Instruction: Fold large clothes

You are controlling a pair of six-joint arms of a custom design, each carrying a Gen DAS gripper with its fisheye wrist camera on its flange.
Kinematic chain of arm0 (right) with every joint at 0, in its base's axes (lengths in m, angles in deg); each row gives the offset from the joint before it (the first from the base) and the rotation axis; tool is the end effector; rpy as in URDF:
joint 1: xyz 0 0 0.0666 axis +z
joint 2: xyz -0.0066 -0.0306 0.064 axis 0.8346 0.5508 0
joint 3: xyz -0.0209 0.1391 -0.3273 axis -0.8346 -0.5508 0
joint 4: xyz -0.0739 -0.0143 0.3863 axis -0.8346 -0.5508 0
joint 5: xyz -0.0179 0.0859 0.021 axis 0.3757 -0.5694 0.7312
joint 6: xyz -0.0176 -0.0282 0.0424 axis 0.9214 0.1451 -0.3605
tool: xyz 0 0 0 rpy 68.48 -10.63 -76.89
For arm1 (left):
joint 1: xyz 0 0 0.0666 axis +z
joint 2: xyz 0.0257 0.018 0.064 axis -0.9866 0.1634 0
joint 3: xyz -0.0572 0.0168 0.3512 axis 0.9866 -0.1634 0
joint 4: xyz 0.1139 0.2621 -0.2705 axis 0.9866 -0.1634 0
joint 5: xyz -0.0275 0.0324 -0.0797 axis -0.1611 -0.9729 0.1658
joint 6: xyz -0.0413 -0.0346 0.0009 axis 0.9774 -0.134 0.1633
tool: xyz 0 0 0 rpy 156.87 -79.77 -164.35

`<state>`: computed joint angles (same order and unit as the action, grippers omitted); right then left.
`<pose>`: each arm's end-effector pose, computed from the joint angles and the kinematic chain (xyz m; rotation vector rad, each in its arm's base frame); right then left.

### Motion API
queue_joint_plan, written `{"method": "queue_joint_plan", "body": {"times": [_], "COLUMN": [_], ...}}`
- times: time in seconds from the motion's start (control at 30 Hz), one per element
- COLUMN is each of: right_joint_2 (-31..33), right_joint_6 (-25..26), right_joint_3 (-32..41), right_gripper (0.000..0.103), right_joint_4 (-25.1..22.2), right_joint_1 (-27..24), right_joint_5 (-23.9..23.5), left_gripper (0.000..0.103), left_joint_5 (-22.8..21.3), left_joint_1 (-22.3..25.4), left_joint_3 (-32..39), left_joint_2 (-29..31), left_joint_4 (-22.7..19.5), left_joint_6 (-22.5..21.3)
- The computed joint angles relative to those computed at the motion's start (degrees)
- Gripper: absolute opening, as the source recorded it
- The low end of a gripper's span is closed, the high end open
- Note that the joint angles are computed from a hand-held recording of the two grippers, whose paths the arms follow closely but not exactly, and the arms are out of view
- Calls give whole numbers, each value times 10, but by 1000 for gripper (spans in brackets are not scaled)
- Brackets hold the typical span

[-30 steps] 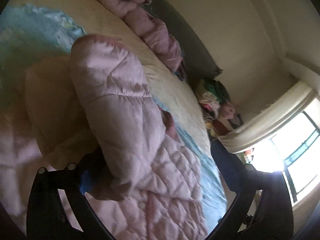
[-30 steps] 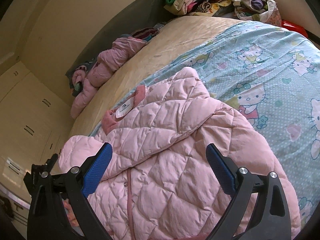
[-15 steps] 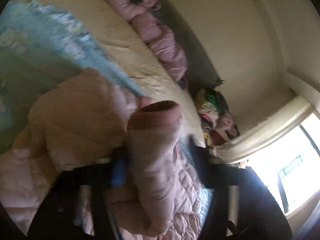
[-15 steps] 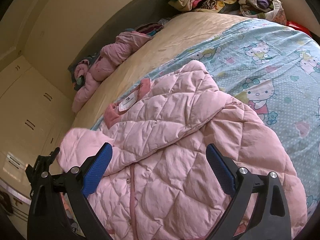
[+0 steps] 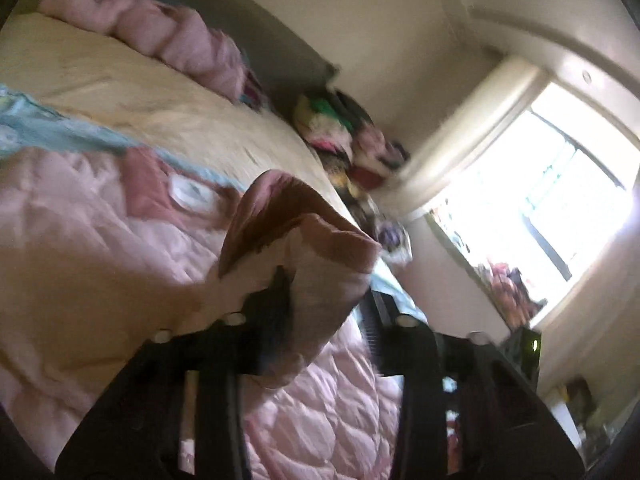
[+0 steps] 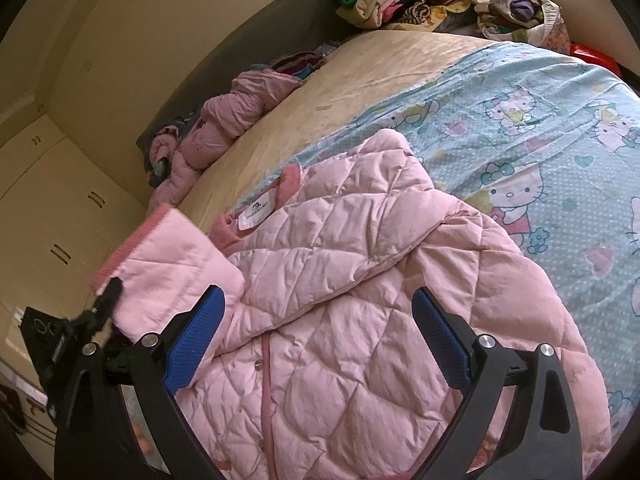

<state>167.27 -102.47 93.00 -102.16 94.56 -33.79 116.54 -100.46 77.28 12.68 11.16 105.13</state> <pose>0.4194 0.3084 0.5427 0.6881 2.1249 0.4984 0.5226 -0.2115 0.5644 0.2727 2.0751 -1.1578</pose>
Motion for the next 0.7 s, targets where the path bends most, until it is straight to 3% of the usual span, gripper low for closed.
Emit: {"method": "queue_joint_plan", "body": {"times": [0.03, 0.07, 0.2, 0.47, 0.6, 0.7], "right_joint_2": [-1, -3, -6, -7, 0, 11], "right_joint_6": [-2, -2, -8, -11, -6, -2], "right_joint_3": [-1, -3, -6, -12, -9, -3], "right_gripper": [94, 94, 94, 94, 94, 94], "right_joint_4": [0, 2, 0, 7, 11, 17], "right_joint_1": [-1, -1, -3, -6, -8, -10], "right_joint_5": [0, -2, 0, -14, -39, -69], "left_gripper": [53, 67, 88, 93, 94, 94], "left_joint_5": [10, 14, -14, -46, -95, -154], "left_joint_1": [-4, -7, -26, -14, -2, 10], "left_joint_3": [8, 17, 80, 103, 133, 169], "left_joint_2": [7, 13, 45, 56, 63, 79], "left_joint_4": [-12, -26, -123, -161, -187, -225], "left_joint_6": [-6, -13, -101, -117, -125, -145]}}
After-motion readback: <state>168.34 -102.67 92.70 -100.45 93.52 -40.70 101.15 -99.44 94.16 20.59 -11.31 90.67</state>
